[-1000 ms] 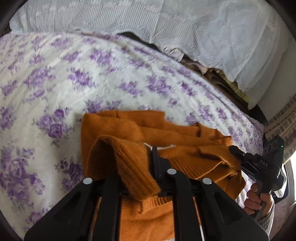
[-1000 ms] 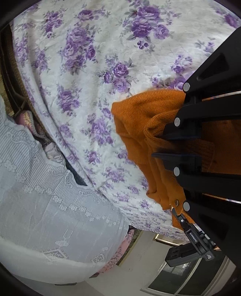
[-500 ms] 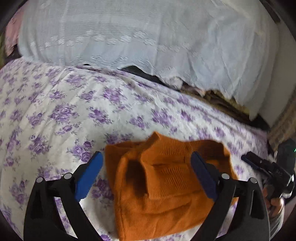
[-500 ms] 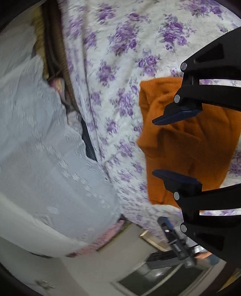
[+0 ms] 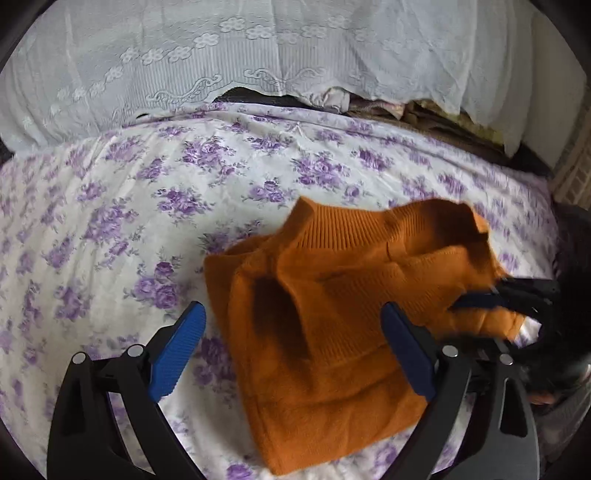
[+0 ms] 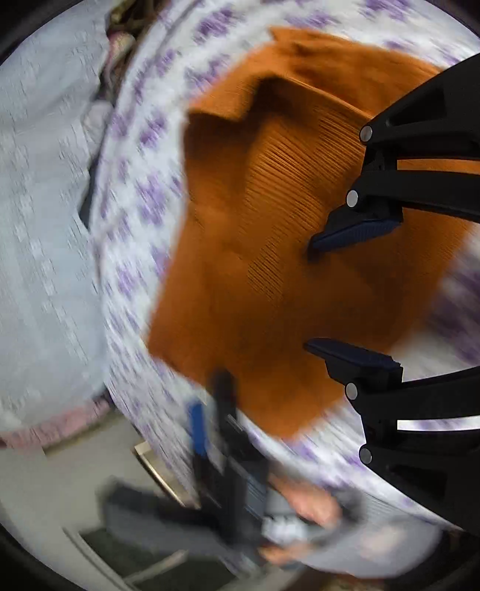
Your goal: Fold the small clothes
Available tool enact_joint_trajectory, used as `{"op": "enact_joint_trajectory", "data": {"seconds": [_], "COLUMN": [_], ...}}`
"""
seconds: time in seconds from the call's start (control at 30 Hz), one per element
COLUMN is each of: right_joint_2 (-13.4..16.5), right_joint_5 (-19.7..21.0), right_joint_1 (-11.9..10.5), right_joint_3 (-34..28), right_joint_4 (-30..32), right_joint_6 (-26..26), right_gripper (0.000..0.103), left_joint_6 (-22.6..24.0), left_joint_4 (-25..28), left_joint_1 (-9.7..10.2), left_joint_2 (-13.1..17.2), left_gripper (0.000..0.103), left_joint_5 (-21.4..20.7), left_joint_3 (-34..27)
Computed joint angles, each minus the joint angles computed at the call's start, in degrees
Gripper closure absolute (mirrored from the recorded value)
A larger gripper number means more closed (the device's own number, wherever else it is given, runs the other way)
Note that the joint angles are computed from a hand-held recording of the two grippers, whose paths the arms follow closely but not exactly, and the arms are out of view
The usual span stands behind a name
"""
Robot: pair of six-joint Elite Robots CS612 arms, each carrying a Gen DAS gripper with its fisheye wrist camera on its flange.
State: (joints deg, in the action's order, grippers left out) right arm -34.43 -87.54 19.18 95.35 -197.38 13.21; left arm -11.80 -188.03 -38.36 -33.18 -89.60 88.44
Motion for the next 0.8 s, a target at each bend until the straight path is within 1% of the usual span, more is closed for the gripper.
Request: {"op": "enact_joint_trajectory", "data": {"seconds": [0.03,0.07,0.1,0.17,0.2,0.27,0.33,0.37,0.4,0.43,0.47,0.5,0.53,0.57,0.63,0.67,0.73,0.8], "right_joint_2": [0.76,1.30,1.72,1.91,1.62,0.94,0.69,0.50,0.07,-0.49,-1.05,-2.00,-2.75,-3.21,-3.28,-3.08,-2.61,-1.73], "right_joint_5": [-4.99,-7.58,-7.77,-4.45,-3.89,-6.14,-6.39,-5.25,-2.51,0.57,2.88,5.62,6.44,7.30,10.28,10.63,8.42,6.06], "right_joint_1": [-0.19,-0.68,-1.28,-2.57,-2.92,-2.67,-2.74,-2.93,-3.22,-3.48,-3.56,-3.55,-3.14,-2.62,-2.12,-1.75,-0.83,-0.48], "right_joint_3": [-0.70,-0.70,-0.28,0.94,1.87,2.74,3.14,3.62,4.12,4.68,5.30,6.08,6.71,6.95,6.62,6.08,4.35,2.30], "right_joint_4": [-3.72,-7.62,-11.25,-15.35,-16.37,-15.88,-16.59,-17.25,-17.58,-17.31,-16.45,-14.14,-12.06,-9.91,-5.81,-3.94,1.79,5.45], "right_joint_6": [5.21,11.05,15.68,19.48,19.14,17.10,17.01,16.97,16.17,14.32,12.28,8.47,4.98,1.95,-2.10,-3.34,-5.83,-6.00], "right_gripper": [0.054,0.053,0.053,0.053,0.053,0.053,0.053,0.053,0.053,0.053,0.053,0.052,0.050,0.044,0.043,0.043,0.043,0.043], "left_joint_6": [-1.58,-2.63,-3.54,-5.02,-5.72,-6.48,-5.05,-3.79,-1.73,0.39,3.28,5.34,6.58,6.60,5.51,5.45,7.16,9.82], "left_joint_4": [-1.46,-2.63,-4.36,-7.55,-8.95,-10.63,-10.29,-10.63,-11.49,-12.33,-13.09,-12.73,-11.18,-9.32,-5.60,-4.50,-1.88,1.89], "left_joint_1": [0.17,0.30,0.53,1.02,1.16,1.37,0.96,0.64,0.24,-0.19,-0.94,-1.52,-1.65,-1.28,-0.30,-0.12,0.11,0.46], "left_joint_2": [0.21,0.36,0.45,0.56,0.64,0.89,0.89,0.76,0.57,0.32,-0.17,-0.57,-0.86,-0.93,-0.65,-0.63,-0.68,-0.50], "left_gripper": [0.010,0.010,0.010,0.010,0.010,0.010,0.010,0.010,0.010,0.010,0.010,0.008,0.008,0.008,0.008,0.008,0.008,0.008], "left_joint_5": [-0.53,-0.89,-1.80,-3.62,-4.19,-6.16,-6.84,-6.67,-6.45,-5.77,-3.33,-1.03,-0.52,-2.42,-7.29,-8.09,-10.45,-14.30], "left_joint_3": [0.01,-0.04,0.15,0.49,0.57,0.41,0.29,0.57,1.04,1.54,2.33,2.78,2.86,2.56,1.39,1.18,0.92,0.18]}}
